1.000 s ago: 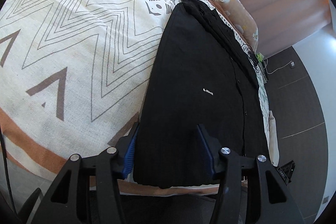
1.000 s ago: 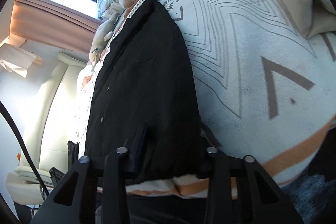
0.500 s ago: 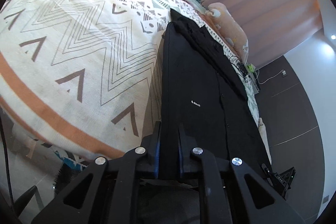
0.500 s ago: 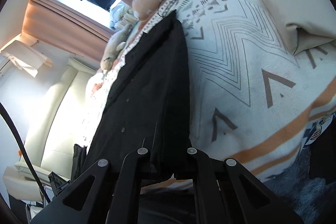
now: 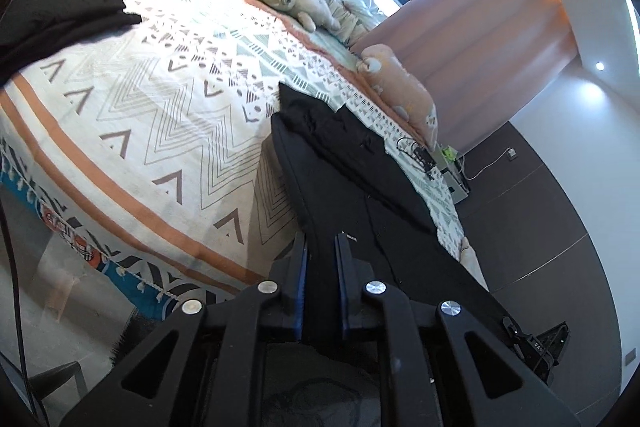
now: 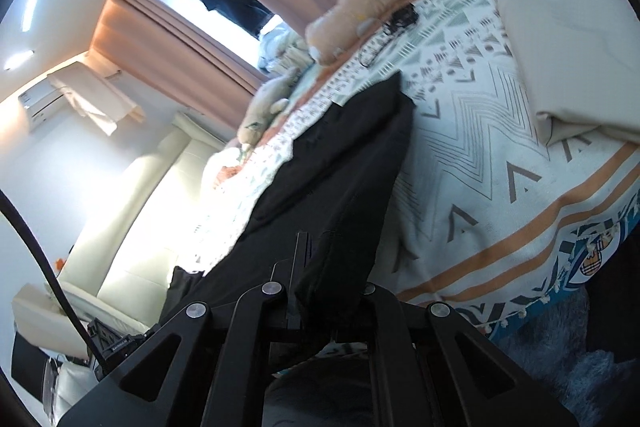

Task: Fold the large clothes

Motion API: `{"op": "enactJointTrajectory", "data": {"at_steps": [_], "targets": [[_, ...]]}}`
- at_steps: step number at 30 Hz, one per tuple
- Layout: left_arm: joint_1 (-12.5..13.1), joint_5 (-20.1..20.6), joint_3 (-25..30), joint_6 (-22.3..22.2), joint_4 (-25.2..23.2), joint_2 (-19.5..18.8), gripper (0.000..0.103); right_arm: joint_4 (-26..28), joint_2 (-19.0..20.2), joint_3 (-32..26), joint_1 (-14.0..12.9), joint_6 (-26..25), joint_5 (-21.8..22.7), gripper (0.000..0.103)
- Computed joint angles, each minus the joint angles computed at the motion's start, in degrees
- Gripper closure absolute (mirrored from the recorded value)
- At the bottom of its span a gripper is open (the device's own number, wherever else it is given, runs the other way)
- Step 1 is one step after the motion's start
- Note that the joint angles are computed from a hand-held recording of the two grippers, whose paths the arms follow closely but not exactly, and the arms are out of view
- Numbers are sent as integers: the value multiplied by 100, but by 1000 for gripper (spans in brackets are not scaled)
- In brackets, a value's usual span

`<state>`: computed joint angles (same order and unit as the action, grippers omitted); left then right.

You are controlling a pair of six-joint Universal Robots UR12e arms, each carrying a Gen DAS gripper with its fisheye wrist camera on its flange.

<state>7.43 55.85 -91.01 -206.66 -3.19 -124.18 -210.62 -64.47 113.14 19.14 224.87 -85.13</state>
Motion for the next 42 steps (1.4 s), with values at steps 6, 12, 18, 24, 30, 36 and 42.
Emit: {"op": "enactJointTrajectory", "data": {"at_steps": [6,12,18,24,30,36,42], "targets": [[99,-67,-360,-139,539,303,89,-321,-285,282,130,-201,-130,100],[207,-191,-602,-373,1170,548,90,-673,-475,427,262,-335,-288,100],[242,-168,-575,-401,1422,656,90,-912,-527,405,316,-506,-325,100],[211,-187,-195,-409,1222,470,90,-847,-359,197,207,-472,-203,100],[124,-34,432,-400,1019,196,90,-632,-230,-204,80,-454,-106,100],[-10,251,1514,-336,597,-298,90,-348,44,-932,-49,-519,-120,100],[-181,523,3109,-140,-380,-1064,90,152,543,-1918,-151,-400,-263,99]]}}
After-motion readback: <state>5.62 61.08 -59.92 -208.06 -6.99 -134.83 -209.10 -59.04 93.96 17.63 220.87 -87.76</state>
